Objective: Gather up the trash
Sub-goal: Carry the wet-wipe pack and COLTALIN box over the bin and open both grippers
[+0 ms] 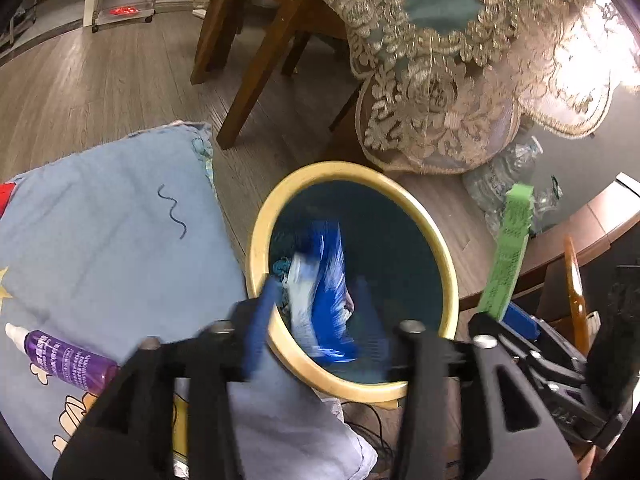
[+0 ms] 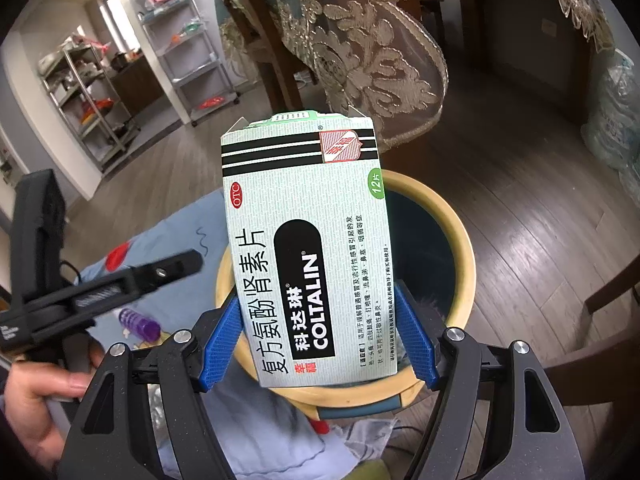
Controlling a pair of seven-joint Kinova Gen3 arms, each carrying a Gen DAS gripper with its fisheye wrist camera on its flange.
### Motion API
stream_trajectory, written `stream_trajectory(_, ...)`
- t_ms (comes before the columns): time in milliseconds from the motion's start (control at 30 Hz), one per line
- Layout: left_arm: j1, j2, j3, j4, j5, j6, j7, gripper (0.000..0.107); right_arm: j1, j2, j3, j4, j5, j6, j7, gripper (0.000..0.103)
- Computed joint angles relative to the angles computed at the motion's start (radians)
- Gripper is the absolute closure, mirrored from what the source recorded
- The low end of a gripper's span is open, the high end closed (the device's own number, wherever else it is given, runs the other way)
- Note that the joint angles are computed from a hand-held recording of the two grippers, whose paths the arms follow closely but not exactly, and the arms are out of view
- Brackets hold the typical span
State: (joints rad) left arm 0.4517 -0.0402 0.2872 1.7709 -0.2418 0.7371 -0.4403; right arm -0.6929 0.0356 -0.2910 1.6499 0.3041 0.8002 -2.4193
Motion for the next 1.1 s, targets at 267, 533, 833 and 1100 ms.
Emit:
stream_trajectory(267, -0.031, -0.079, 0.013, 0.017, -0.032, 0.078, 0.03, 0.043, -0.011, 0.051, 0.013, -0.037, -0.015, 0.024, 0.025, 0.03)
stream_trajectory(533, -0.098, -0.175, 0.048, 0.05, 0.003, 0.134, -0.002, 0.043, -0.034, 0.119, 0.043, -0.084, -0.033, 0.062, 0.034, 0.027)
stream_trajectory(833, -0.167, -0.282, 0.09, 0.073, 0.028, 0.244, -0.044, 0.043, -0.067, 0.126, 0.058, -0.102, -0.017, 0.055, 0.021, 0.022)
stream_trajectory(1100, -0.256, -0.427, 0.1, 0.113, 0.076, 0.364, -0.099, 0.041, -0.064, 0.101, 0.039, -0.083, -0.051, 0.004, 0.053, 0.021)
